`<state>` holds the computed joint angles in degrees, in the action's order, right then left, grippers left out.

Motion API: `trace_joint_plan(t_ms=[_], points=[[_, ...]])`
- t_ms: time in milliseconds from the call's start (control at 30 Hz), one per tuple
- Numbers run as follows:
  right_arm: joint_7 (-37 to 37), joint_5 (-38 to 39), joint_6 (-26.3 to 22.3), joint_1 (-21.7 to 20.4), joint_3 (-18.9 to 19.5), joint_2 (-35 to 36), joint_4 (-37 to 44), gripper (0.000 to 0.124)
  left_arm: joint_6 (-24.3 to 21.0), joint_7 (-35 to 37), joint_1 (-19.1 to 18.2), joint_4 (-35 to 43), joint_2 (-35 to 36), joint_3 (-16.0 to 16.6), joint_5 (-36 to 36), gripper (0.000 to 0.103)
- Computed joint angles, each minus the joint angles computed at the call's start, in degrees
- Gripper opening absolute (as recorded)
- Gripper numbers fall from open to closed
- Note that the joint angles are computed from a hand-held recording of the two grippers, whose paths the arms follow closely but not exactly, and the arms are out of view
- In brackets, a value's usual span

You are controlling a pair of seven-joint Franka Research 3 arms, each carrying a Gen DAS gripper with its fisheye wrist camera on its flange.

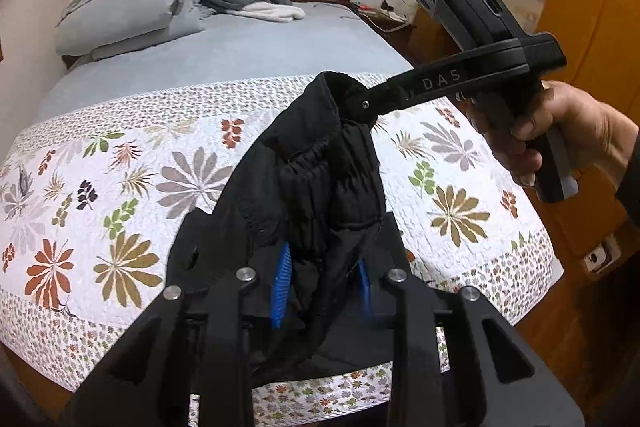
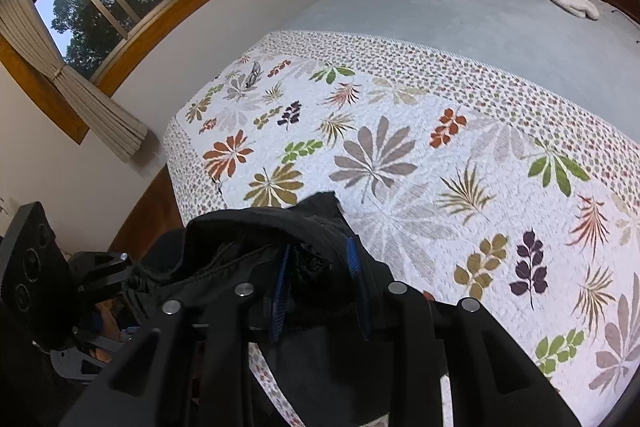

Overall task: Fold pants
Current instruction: 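Lift the folded pants bundle with the left tool and carry it over the quilt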

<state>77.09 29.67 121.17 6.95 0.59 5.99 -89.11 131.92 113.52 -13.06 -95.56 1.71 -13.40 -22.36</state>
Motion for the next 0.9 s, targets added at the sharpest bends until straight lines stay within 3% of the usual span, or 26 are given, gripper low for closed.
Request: trace_joint_plan(t_ms=[433,900], points=[[-6.1,3.7,3.6,-1.4,-1.6,-5.7,-12.9,0.029,-0.4,1.1,-2.3,-3.5,0.7,-1.6,2.0,0.026],[-9.9,6.3,5.2,-2.9,-3.1,-8.2,-21.6,0.028,-1.9,0.0,-4.1,-4.7,3.3,-3.0,5.1,0.026]])
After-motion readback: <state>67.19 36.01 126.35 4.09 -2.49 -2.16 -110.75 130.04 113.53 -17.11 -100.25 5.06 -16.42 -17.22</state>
